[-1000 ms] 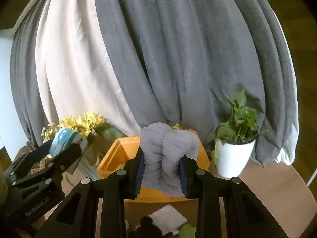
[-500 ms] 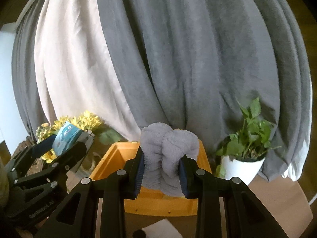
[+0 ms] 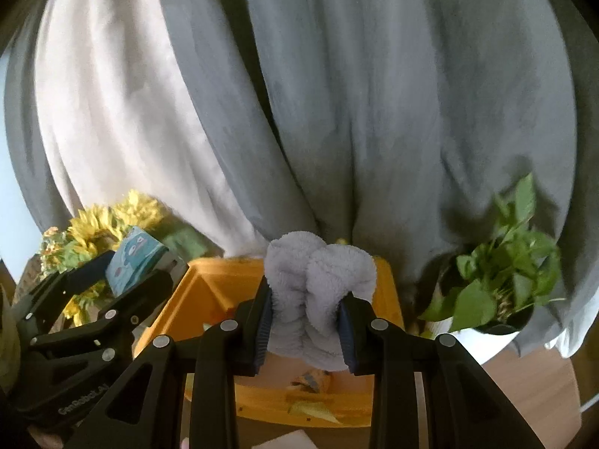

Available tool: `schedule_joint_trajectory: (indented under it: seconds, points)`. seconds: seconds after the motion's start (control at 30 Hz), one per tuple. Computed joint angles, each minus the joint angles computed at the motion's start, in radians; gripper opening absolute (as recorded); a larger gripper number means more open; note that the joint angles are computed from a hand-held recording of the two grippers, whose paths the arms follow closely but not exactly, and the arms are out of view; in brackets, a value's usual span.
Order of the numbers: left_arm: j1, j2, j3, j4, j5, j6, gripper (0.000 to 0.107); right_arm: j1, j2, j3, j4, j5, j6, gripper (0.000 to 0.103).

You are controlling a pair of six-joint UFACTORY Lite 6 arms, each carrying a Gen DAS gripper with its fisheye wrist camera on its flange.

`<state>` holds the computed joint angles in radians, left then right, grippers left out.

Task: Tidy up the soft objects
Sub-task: 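Lift and carry the tissue pack and lavender towel over the orange crate, then open both tools to drop the tissue pack and towel into the crate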

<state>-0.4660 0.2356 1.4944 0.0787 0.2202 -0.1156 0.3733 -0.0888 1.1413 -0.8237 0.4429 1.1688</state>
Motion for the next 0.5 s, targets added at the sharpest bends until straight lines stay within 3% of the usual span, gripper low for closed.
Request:
schedule_joint_trajectory:
  seconds: [0.3, 0.5]
  points:
    - [0.025, 0.263, 0.298, -0.22, 0.208, 0.212, 0.077, -0.136, 0.18, 0.114, 0.508, -0.048, -0.498, 0.033]
    - [0.033, 0.399, 0.43, -0.23, 0.309, 0.223, 0.077, -0.172, 0.275, 0.179, 0.607, -0.003, -0.607, 0.035]
